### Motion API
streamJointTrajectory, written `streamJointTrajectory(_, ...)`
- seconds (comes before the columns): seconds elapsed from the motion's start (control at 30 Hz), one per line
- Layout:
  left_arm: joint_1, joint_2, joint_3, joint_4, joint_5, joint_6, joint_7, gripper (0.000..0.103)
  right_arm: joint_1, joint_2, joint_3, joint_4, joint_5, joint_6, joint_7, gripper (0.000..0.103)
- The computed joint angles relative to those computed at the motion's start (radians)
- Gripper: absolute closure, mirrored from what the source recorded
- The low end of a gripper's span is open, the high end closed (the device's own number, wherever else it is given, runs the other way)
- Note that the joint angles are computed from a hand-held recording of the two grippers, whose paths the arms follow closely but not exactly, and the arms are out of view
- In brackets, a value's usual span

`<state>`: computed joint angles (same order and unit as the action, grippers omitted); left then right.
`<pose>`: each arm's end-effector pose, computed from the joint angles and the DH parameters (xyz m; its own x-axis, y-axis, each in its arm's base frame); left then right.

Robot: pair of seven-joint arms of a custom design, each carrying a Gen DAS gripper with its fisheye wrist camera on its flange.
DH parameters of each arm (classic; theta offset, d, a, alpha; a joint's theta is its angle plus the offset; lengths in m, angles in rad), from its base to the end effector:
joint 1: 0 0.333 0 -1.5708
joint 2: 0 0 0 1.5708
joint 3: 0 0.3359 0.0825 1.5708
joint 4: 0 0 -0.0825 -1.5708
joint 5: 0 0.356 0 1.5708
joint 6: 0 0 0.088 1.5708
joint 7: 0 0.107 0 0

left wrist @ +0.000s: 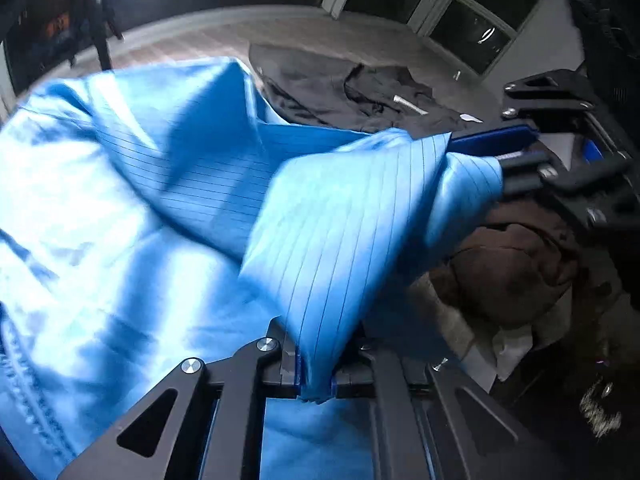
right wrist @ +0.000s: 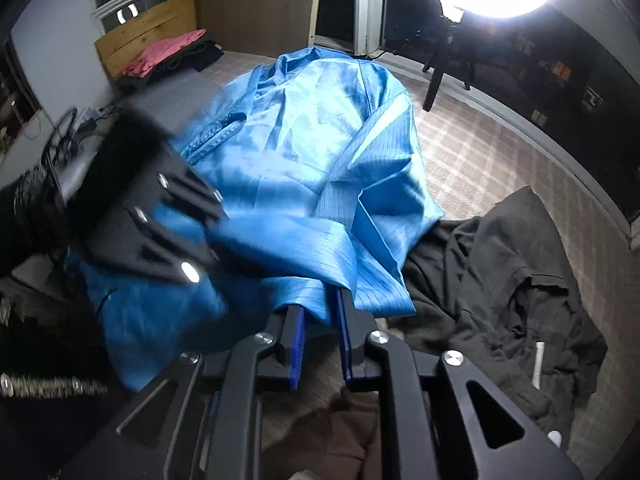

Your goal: Fold clothes

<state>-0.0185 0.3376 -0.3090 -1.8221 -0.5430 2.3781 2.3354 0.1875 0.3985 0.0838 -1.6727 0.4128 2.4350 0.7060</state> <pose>0.6100 -0.1926 0.4190 -0.6715 -0.6773 0.3007 -0.7286 0.5293 -0.4347 0.6556 0.1751 0.4445 0.7595 -0.6500 -0.0264 -0.5802 -0.6585 -0.4792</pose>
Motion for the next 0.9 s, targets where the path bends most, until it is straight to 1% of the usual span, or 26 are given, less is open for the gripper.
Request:
streamJointTrajectory(0.03, 0.022, -0.021, 0.0, -0.008, -0.027, -0.023, 0.01, 0.095, -0.008, -0.005, 0.0, -0.001, -0.006, -0.019, -0.023, 0.088)
streamJointTrajectory(0.1, 0.049, -0.067, 0.011, -0.035, -0.072, -0.052, 0.026, 0.094, -0.038, -0.004, 0.01, 0.019, -0.001, -0.112, -0.109, 0.088)
streamJointTrajectory(0.13, 0.061, -0.097, 0.019, -0.058, -0.101, -0.064, 0.041, 0.092, -0.053, -0.005, 0.02, 0.026, 0.024, -0.153, -0.152, 0.088)
streamJointTrajectory(0.2, 0.072, -0.151, 0.047, -0.099, -0.147, -0.085, 0.059, 0.092, -0.08, -0.01, 0.037, 0.038, 0.077, -0.236, -0.25, 0.088)
streamJointTrajectory(0.23, 0.065, -0.156, 0.064, -0.107, -0.143, -0.082, 0.043, 0.092, -0.086, -0.017, 0.043, 0.037, 0.101, -0.26, -0.306, 0.088)
streamJointTrajectory(0.27, 0.056, -0.153, 0.078, -0.108, -0.129, -0.075, 0.019, 0.092, -0.094, -0.027, 0.052, 0.028, 0.139, -0.264, -0.373, 0.088)
streamJointTrajectory(0.3, 0.043, -0.141, 0.092, -0.105, -0.093, -0.06, -0.028, 0.092, -0.1, -0.037, 0.059, 0.021, 0.177, -0.27, -0.441, 0.088)
streamJointTrajectory(0.33, 0.025, -0.113, 0.102, -0.089, -0.04, -0.037, -0.091, 0.092, -0.109, -0.029, 0.065, 0.042, 0.226, -0.306, -0.479, 0.086)
streamJointTrajectory(0.37, 0.012, -0.088, 0.107, -0.073, 0.007, -0.017, -0.136, 0.093, -0.118, -0.019, 0.069, 0.065, 0.273, -0.345, -0.514, 0.072)
streamJointTrajectory(0.4, 0.004, -0.066, 0.11, -0.059, 0.051, 0.001, -0.172, 0.093, -0.126, 0.005, 0.07, 0.111, 0.312, -0.407, -0.517, 0.05)
streamJointTrajectory(0.43, -0.004, -0.045, 0.112, -0.045, 0.097, 0.018, -0.209, 0.093, -0.136, 0.032, 0.072, 0.159, 0.348, -0.468, -0.514, 0.044)
streamJointTrajectory(0.5, 0.001, -0.007, 0.108, -0.014, 0.145, 0.031, -0.267, 0.093, -0.143, 0.051, 0.072, 0.198, 0.412, -0.501, -0.518, 0.044)
streamJointTrajectory(0.53, 0.009, 0.006, 0.103, -0.002, 0.154, 0.032, -0.292, 0.093, -0.146, 0.048, 0.072, 0.201, 0.442, -0.497, -0.533, 0.044)
streamJointTrajectory(0.57, 0.022, 0.004, 0.094, -0.005, 0.152, 0.042, -0.299, 0.093, -0.136, 0.03, 0.063, 0.177, 0.457, -0.44, -0.544, 0.044)
streamJointTrajectory(0.6, 0.041, -0.012, 0.082, -0.022, 0.136, 0.055, -0.287, 0.093, -0.12, 0.02, 0.051, 0.162, 0.451, -0.386, -0.534, 0.044)
streamJointTrajectory(0.67, 0.071, -0.055, 0.068, -0.06, 0.1, 0.066, -0.259, 0.093, -0.098, 0.034, 0.024, 0.174, 0.408, -0.333, -0.456, 0.044)
streamJointTrajectory(0.73, 0.094, -0.12, 0.071, -0.113, 0.058, 0.068, -0.231, 0.093, -0.086, 0.088, -0.005, 0.231, 0.353, -0.318, -0.296, 0.044)
streamJointTrajectory(0.77, 0.099, -0.158, 0.08, -0.143, 0.041, 0.066, -0.224, 0.093, -0.083, 0.118, -0.017, 0.265, 0.322, -0.316, -0.212, 0.044)
streamJointTrajectory(0.87, 0.103, -0.3, 0.132, -0.256, 0.009, 0.033, -0.217, 0.093, -0.094, 0.21, -0.015, 0.376, 0.282, -0.305, -0.049, 0.044)
streamJointTrajectory(0.9, 0.1, -0.348, 0.153, -0.299, 0.007, 0.021, -0.227, 0.093, -0.088, 0.243, -0.016, 0.413, 0.261, -0.283, -0.004, 0.044)
